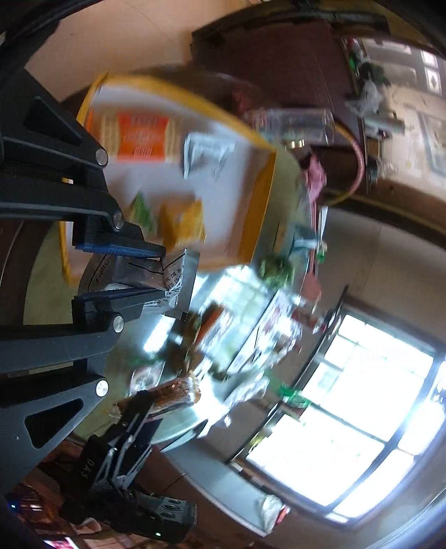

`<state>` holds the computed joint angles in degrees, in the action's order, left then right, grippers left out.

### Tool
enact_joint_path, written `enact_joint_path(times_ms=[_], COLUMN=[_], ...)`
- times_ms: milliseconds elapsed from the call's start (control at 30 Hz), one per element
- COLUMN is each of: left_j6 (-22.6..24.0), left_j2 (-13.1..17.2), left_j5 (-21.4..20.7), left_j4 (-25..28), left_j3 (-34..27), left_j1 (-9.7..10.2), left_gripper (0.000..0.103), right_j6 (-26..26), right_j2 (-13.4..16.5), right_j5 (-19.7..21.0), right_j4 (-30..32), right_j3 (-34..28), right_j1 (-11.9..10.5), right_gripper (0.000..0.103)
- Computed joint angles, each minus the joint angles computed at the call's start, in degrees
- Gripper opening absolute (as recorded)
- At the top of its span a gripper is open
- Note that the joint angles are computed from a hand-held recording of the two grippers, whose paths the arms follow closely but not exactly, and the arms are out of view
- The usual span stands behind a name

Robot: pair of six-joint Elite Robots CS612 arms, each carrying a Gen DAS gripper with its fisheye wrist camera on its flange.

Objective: Organize snacks
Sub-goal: 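Lift both held packs and carry them toward the tray, then lower both packs into the yellow tray and open both grippers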

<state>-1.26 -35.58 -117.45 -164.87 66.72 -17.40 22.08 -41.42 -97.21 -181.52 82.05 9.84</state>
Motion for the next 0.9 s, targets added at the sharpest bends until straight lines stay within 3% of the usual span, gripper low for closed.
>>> enact_joint_path(times_ms=[67,200,500,733,900], left_j6=[-0.73,-1.94,1.15,2.93,4.19], left_j2=[1.22,5.11,12.92,15.03,16.12], left_j5=[1.04,2.73,3.48,3.93,3.90], left_j4=[1.18,6.82,20.49,25.94,29.90], left_j3=[-2.16,-9.07,-22.66,-26.90,-29.30], left_j1=[0.55,1.27,1.54,1.30,1.13], left_gripper=[0.015,0.015,0.015,0.015,0.015], right_j6=[-0.76,-2.46,-2.00,-1.41,-0.03], right_j2=[2.05,6.19,16.39,23.45,31.28], right_j5=[2.57,3.92,5.23,5.65,6.59], right_j4=[2.93,9.36,26.77,38.91,51.11], right_j3=[-4.53,-13.42,-33.47,-47.98,-64.03], right_j1=[-0.11,0.21,-0.47,-1.18,-1.72], right_gripper=[0.069,0.069,0.069,0.069,0.069])
